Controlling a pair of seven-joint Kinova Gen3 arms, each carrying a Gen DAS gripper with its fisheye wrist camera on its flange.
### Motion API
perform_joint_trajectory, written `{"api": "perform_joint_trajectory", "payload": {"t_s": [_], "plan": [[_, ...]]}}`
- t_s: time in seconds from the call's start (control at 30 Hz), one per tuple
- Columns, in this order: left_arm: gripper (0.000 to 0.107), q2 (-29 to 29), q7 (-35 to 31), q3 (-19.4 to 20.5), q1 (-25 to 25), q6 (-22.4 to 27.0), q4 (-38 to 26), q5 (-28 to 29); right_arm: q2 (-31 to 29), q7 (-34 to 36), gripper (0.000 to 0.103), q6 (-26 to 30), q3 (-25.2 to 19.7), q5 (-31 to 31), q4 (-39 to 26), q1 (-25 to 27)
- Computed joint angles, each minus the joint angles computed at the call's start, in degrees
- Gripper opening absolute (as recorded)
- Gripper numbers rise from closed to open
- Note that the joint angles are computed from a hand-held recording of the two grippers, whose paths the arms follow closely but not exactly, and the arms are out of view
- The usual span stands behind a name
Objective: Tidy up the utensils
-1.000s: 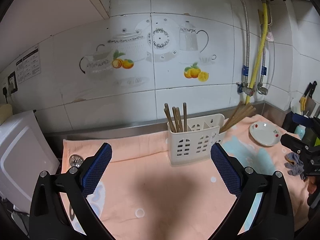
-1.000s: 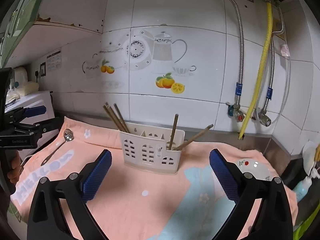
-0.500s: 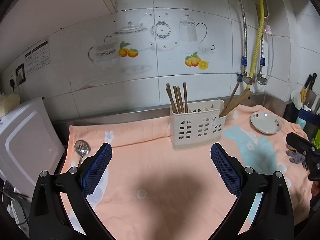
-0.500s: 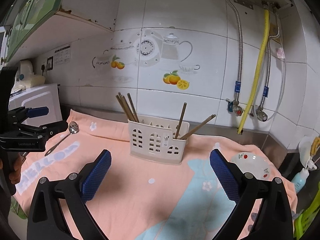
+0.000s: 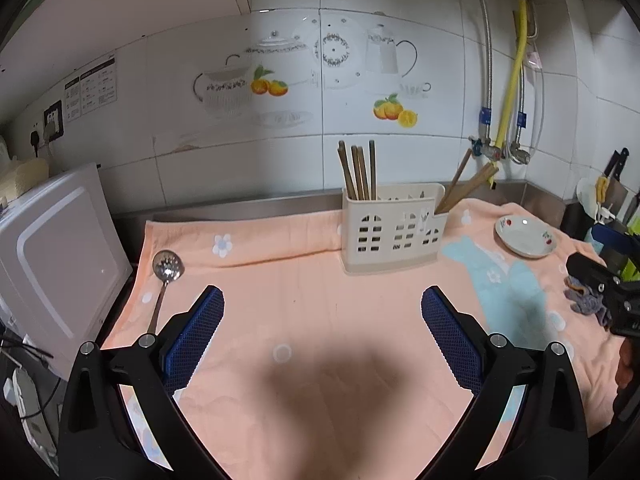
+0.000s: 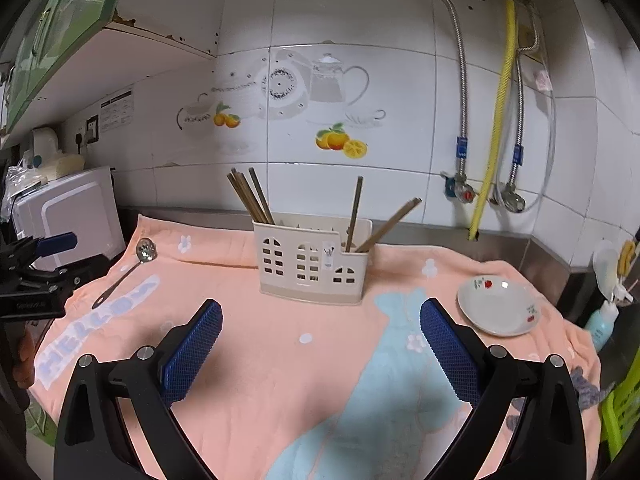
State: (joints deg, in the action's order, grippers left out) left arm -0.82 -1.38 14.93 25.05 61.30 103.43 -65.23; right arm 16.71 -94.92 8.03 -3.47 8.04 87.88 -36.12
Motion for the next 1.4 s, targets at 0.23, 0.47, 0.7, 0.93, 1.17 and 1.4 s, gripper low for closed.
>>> {"api": "perform_joint_trajectory", "payload": {"t_s": [0.23, 0.47, 0.7, 0.93, 1.17, 1.4], "plan": [[0.098, -0.3, 0.6, 0.7, 0.5, 0.0, 0.9, 0.0, -0.3, 0.0, 0.096, 0.0, -0.8, -0.9, 0.8, 1.2], [0.098, 0.2, 0.4, 0.5, 1.0, -1.0, 1.1, 0.3, 0.3, 2.1, 0.096, 0.8, -3.8, -2.4, 0.6, 3.7], [0.098, 0.5, 0.2, 0.1, 0.9, -2.1, 1.5, 1.1, 0.9, 4.1, 0.096, 1.2, -5.4, -3.8, 0.3, 4.7], [0.098, 0.4, 0.5, -0.2, 0.7, -2.6, 2.0, 1.8, 1.4, 4.7, 0.096, 1.6, -5.1, -4.4, -0.2, 4.3], [0.098, 0.6, 0.3, -0.3, 0.5, -3.1, 2.1, 2.1, 1.9, 5.6, 0.096, 2.0, -5.6, -5.0, -0.6, 4.8], [0.098, 0.6, 0.2, -0.5, 0.4, -3.3, 2.1, 2.4, 2.2, 6.1, 0.096, 2.2, -5.8, -5.4, -0.8, 4.8]]}}
